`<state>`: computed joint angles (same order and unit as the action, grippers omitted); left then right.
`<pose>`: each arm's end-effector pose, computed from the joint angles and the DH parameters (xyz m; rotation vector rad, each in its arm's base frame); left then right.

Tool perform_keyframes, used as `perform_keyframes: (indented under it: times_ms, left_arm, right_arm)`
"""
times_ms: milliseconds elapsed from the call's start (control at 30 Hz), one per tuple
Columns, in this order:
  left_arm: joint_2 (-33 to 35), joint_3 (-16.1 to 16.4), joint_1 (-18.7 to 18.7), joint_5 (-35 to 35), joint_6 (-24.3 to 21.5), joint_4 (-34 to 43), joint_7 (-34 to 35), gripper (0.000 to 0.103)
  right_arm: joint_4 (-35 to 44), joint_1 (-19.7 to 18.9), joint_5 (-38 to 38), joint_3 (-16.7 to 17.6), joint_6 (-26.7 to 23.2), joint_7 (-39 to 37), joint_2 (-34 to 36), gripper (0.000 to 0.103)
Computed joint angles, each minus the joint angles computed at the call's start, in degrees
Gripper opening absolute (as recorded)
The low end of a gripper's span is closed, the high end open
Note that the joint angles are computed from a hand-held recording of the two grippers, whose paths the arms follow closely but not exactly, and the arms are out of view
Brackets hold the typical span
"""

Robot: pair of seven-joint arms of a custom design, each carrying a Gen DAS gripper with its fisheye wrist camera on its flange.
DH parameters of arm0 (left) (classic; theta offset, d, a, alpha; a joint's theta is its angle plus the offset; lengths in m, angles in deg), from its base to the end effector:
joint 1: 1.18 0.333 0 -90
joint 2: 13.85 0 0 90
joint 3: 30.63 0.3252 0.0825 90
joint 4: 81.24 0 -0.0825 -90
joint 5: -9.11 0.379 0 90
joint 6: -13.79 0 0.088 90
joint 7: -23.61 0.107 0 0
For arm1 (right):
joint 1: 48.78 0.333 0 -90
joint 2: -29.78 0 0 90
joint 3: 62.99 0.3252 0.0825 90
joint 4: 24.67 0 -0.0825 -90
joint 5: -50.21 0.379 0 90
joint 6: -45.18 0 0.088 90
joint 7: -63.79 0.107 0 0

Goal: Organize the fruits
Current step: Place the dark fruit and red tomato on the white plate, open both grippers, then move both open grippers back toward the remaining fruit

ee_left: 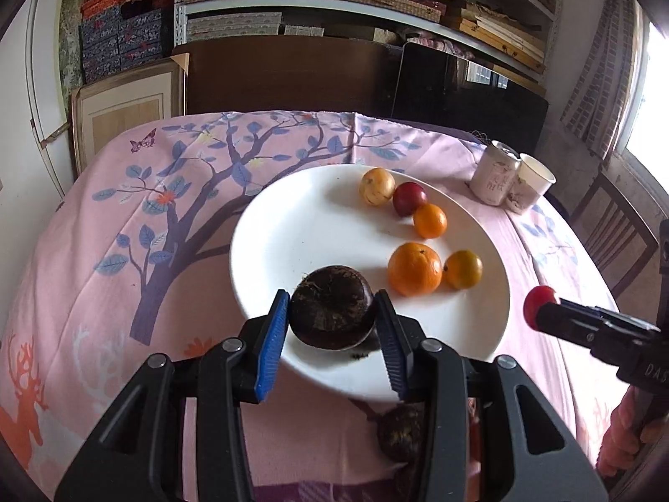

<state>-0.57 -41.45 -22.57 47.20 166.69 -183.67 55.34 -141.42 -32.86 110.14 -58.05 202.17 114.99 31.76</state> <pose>0.5575 -0.3601 0.5060 -1.7987 1.8377 -0.8557 0.5651 0.1785 0.4986 -1.7208 1.4213 -0.0779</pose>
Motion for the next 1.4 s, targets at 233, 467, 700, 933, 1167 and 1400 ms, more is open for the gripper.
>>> perform_keyframes:
  times_ms: [233, 467, 700, 933, 1167, 1400]
  left_arm:
    - [1.1, 0.1, 2.0, -4.4, 3.4, -1.7, 1.4, 0.058]
    - [-1.8, 0.7, 0.1, 0.2, 3.0, -5.0, -1.8, 0.065]
    - [-5.9, -1.8, -1.2, 4.5, 2.6, -11.6, -3.7, 0.069]
    - [-8.5, -3.8, -2.6, 9.1, 0.0, -15.1, -8.4, 0.071]
    - [-13.8, -5.2, -1.6, 12.1, 2.0, -21.2, -18.5, 0.074]
    - [-15.8, -7.0, 0.0, 13.9, 3.0, -23.5, -22.8, 0.077]
  right_arm:
    - [0.5, -0.7, 1.9, 0.9, 5.1, -0.5, 2.5, 0.072]
    - [-2.2, -0.9, 2.8, 0.6, 5.1, -0.3, 0.9, 0.073]
    - [-8.2, 0.1, 11.4, -0.7, 7.3, -6.1, -4.2, 0.076]
    - [-14.6, 1.1, 22.9, -3.1, 6.0, -12.7, -10.7, 0.081]
    - [-21.2, 2.7, 20.0, -2.9, 3.0, -14.5, -15.6, 0.082]
    - [-21.6, 4.5, 9.3, -2.7, -0.9, -9.4, -14.7, 0.051]
